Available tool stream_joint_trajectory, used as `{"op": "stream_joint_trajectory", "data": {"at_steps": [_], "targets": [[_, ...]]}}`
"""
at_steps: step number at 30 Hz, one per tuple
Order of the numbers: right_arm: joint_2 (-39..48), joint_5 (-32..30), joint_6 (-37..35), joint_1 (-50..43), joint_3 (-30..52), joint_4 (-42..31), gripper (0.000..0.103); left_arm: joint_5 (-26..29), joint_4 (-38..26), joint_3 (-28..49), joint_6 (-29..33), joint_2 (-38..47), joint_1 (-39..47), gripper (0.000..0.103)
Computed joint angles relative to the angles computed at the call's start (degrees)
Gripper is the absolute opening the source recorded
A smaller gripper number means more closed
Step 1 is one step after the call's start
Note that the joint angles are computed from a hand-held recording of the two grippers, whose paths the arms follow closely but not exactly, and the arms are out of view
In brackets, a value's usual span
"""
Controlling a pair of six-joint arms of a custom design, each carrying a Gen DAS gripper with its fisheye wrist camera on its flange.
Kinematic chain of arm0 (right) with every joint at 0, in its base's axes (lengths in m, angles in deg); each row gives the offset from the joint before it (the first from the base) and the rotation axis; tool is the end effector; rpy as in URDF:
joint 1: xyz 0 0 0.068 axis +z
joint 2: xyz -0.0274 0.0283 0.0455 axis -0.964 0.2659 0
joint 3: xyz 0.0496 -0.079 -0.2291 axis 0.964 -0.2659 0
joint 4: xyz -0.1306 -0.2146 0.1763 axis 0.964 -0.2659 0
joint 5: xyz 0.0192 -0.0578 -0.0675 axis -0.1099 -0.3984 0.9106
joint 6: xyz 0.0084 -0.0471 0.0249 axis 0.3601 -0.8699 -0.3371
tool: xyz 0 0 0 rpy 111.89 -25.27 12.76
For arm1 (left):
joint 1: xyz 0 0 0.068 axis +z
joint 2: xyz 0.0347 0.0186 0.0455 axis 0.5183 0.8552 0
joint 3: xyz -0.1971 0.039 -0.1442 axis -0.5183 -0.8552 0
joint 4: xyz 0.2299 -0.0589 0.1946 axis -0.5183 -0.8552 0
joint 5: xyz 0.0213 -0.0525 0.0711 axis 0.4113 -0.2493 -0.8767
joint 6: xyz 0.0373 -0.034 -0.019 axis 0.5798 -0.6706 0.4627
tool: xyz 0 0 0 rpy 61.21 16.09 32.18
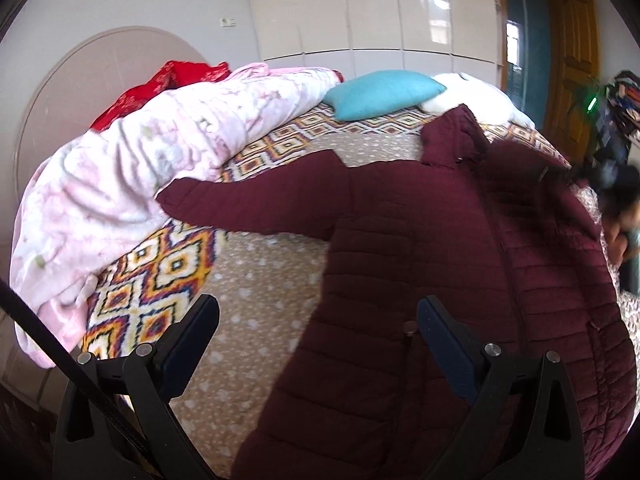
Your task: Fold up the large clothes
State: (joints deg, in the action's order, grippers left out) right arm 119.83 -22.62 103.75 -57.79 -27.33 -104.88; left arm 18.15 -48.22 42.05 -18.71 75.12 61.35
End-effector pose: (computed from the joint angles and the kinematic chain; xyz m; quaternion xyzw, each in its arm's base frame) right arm 0.2171 0.0574 0.1847 0.1143 0.9205 0.0348 0.3721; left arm 0.1758 0.0790 0.2158 0.2068 0.8867 -0.0338 0.4121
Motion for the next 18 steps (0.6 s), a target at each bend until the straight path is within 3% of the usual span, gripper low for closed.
{"op": "stream_joint_trajectory", "data": {"at_steps": [3, 4, 6, 12, 15, 17, 18], "targets": [[13.3, -4.44, 3.22, 3.27, 1.5, 6.69, 0.027, 2.77, 0.68, 2.38, 2.34, 5.8, 4.38, 0.099], [15.46, -5.04, 3.67, 3.87, 1.34, 8.06, 0.036, 3.54, 1.14, 2.88, 2.92, 7.33, 5.42, 0.099], [16.05, -4.17, 4.35, 5.54, 0.6, 8.41, 0.042, 4.56, 2.51, 3.3, 3.65, 9.61, 6.89, 0.099], [-2.68, -4.17, 9.36, 5.43, -4.82, -1.23, 0.042, 6.66, 5.3, 5.1, 5.21, 16.55, 9.64, 0.099], [-13.66, -3.27, 12.44, 0.05, -7.82, -6.09, 0.042, 7.65, 5.81, 7.15, 5.71, 20.82, 11.04, 0.099], [-16.49, -2.61, 14.49, -3.61, -8.92, -7.48, 0.044, 8.03, 6.63, 8.62, 5.56, 23.67, 11.94, 0.099], [-15.04, -1.71, 15.99, -5.05, -8.92, -7.08, 0.05, 8.16, 7.12, 9.36, 5.36, 25.07, 12.31, 0.099]]}}
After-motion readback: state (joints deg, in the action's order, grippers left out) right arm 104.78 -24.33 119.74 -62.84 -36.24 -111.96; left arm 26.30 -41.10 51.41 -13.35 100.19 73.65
